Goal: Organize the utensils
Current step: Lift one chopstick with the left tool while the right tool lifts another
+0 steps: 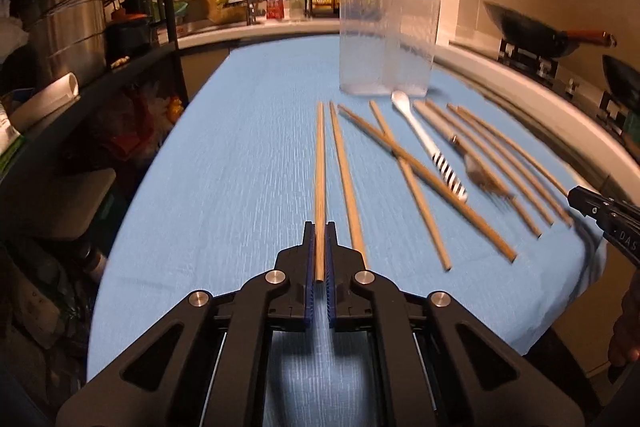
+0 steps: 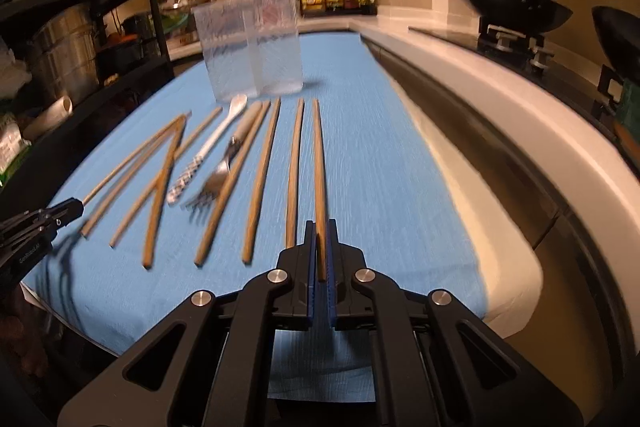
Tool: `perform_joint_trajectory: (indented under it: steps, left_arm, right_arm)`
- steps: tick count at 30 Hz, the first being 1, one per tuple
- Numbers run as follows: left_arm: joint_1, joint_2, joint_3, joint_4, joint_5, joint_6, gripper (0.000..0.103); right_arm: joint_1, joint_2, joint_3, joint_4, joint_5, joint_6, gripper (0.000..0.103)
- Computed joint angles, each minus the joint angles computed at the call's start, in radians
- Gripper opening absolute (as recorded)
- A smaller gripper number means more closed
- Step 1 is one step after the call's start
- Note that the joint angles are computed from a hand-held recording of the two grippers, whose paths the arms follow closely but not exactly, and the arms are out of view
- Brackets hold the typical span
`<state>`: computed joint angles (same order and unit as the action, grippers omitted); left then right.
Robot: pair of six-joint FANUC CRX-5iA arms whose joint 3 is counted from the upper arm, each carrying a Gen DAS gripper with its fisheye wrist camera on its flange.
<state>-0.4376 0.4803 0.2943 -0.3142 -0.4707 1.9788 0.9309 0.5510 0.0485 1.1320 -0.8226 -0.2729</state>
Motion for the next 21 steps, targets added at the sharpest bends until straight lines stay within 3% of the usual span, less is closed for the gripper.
perform_joint_trajectory:
  steps: [3, 9, 14, 21]
  left_arm:
    - [0.007, -0.041, -0.036, -0.009, 0.06, 0.025, 0.005]
    - [0.007, -0.079, -0.054, -0.037, 0.102, 0.056, 0.005]
    - [0.026, -0.1, -0.046, -0.009, 0.146, 0.021, 0.005]
    - [0.075, -0.073, 0.04, 0.143, 0.154, -0.112, 0.005]
  right_arm:
    - [0.002, -0.017, 0.012, 0.022, -0.02, 0.015, 0.005]
    - [0.008, -0.033, 0.036, 0.039, -0.048, 0.038, 0.005]
    - [0.006, -0.05, 0.061, 0.067, -0.068, 0.071, 0.005]
    - [-0.024, -0.035, 0.178, 0.053, -0.079, 0.174, 0.005]
